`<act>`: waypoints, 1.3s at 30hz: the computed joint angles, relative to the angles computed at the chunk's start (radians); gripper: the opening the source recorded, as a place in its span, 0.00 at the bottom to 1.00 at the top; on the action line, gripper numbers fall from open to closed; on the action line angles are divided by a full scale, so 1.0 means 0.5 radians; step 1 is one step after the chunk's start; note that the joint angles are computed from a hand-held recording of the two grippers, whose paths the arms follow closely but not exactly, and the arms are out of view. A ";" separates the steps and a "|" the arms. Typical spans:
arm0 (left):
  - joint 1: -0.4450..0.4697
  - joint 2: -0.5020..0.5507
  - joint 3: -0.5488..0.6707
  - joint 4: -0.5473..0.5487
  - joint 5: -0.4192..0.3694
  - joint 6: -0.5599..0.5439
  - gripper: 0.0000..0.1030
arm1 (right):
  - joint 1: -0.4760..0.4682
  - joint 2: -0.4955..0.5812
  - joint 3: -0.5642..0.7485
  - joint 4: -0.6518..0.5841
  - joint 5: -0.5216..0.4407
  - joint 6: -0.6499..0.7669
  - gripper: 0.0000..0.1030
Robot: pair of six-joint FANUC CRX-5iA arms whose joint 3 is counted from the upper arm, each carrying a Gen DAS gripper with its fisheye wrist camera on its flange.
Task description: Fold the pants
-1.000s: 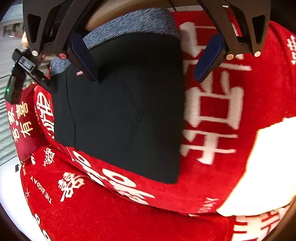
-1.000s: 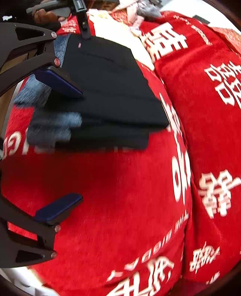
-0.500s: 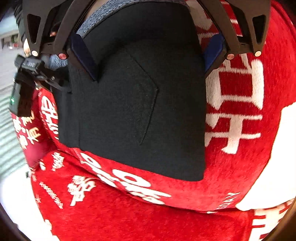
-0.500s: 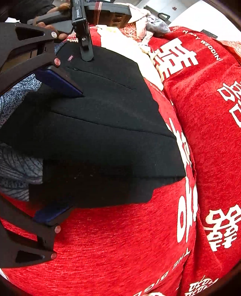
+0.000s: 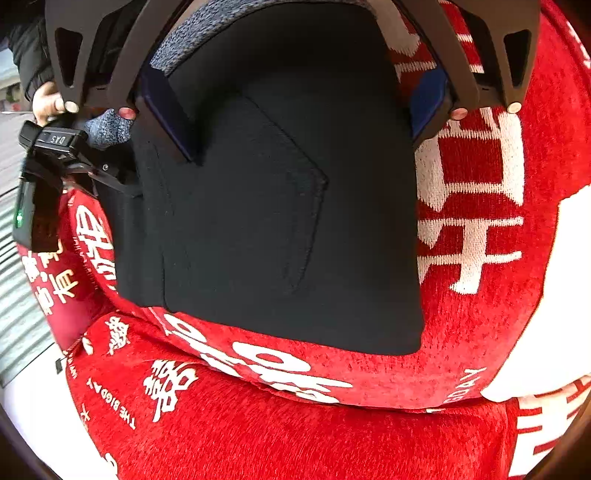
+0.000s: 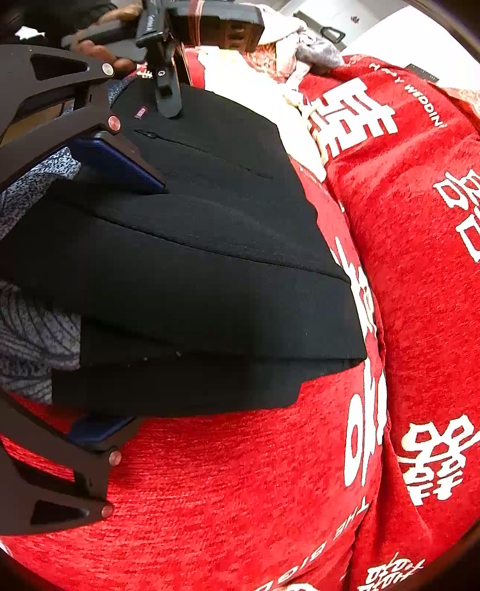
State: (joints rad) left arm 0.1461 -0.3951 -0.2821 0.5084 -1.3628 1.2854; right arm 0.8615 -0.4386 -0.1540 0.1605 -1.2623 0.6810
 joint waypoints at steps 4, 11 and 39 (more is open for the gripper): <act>-0.047 -0.017 0.063 -0.073 -0.014 0.002 0.75 | 0.066 0.060 0.059 0.078 -0.099 -0.041 1.00; -0.142 -0.047 0.117 -0.198 0.042 0.069 0.59 | 0.274 0.066 0.078 0.329 -0.214 -0.126 0.73; 0.495 -0.238 0.224 -0.171 -0.325 -0.218 0.48 | 0.612 0.339 0.401 0.526 -0.200 -0.274 0.57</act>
